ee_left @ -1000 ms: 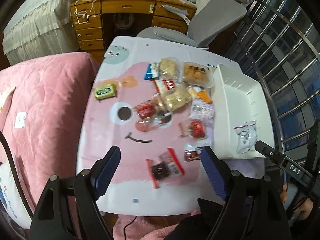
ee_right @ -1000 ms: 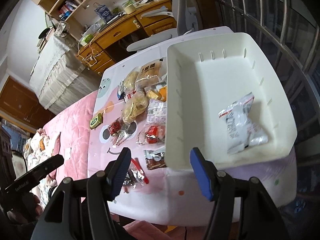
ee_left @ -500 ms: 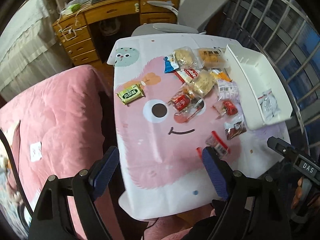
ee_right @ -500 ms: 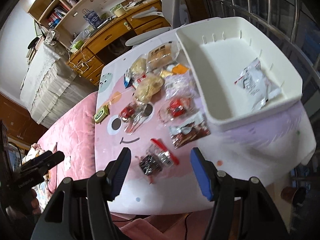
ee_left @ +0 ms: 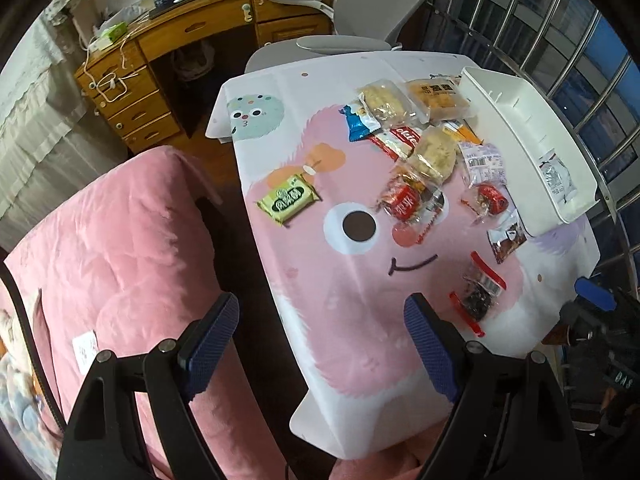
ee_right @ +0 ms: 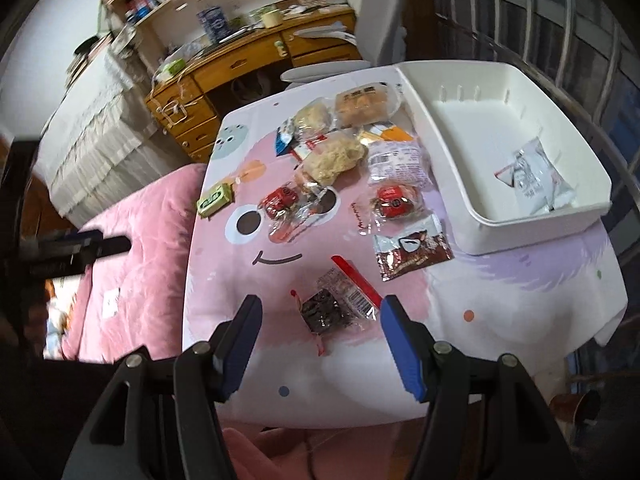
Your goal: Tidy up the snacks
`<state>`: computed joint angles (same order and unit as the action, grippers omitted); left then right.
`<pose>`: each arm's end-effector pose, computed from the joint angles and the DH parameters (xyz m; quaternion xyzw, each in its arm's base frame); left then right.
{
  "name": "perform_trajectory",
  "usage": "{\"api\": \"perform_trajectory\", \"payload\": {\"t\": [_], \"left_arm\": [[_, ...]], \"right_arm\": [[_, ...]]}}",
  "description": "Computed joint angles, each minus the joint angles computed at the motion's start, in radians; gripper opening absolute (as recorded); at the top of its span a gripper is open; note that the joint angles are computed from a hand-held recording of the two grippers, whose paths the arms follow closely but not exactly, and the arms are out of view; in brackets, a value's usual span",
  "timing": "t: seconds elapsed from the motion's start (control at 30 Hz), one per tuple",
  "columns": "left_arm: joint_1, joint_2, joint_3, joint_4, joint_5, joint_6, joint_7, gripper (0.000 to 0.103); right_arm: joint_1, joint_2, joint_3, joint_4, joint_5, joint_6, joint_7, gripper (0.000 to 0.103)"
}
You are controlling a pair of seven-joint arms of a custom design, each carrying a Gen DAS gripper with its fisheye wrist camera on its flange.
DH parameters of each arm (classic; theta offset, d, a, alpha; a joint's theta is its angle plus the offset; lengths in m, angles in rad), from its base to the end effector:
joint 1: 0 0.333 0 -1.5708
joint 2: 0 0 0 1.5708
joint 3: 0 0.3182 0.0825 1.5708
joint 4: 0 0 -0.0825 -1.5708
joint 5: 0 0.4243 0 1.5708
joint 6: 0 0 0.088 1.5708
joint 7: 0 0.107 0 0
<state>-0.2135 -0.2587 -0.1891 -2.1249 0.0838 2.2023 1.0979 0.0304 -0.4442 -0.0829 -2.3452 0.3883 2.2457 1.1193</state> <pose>0.5024 -0.2181 0.5427 -0.7066 0.6856 -0.1334 0.1139 0.4855 -0.0177 0.5269 -0.7523 0.6098 -0.0472 0.2449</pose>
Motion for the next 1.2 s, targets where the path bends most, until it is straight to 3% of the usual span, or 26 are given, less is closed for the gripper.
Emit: {"api": "perform_trajectory", "payload": {"t": [0.2, 0.43, 0.77, 1.0, 1.2], "left_arm": [[0.013, 0.062, 0.024, 0.031, -0.020, 0.061, 0.121, 0.084], [0.041, 0.179, 0.023, 0.126, 0.001, 0.056, 0.232, 0.084], [0.080, 0.343, 0.019, 0.223, 0.086, 0.106, 0.305, 0.080], [0.087, 0.441, 0.016, 0.281, 0.126, 0.097, 0.372, 0.077], [0.089, 0.517, 0.013, 0.347, 0.143, 0.035, 0.442, 0.072]], "right_arm": [[0.015, -0.005, 0.023, -0.052, -0.051, 0.087, -0.079, 0.062], [0.048, 0.026, 0.020, -0.097, -0.089, 0.153, -0.251, 0.062], [0.053, 0.137, 0.031, -0.066, -0.097, 0.120, -0.330, 0.062], [0.055, 0.185, 0.037, -0.047, -0.096, 0.097, -0.349, 0.062], [0.054, 0.217, 0.036, -0.029, -0.081, 0.079, -0.365, 0.056]]}}
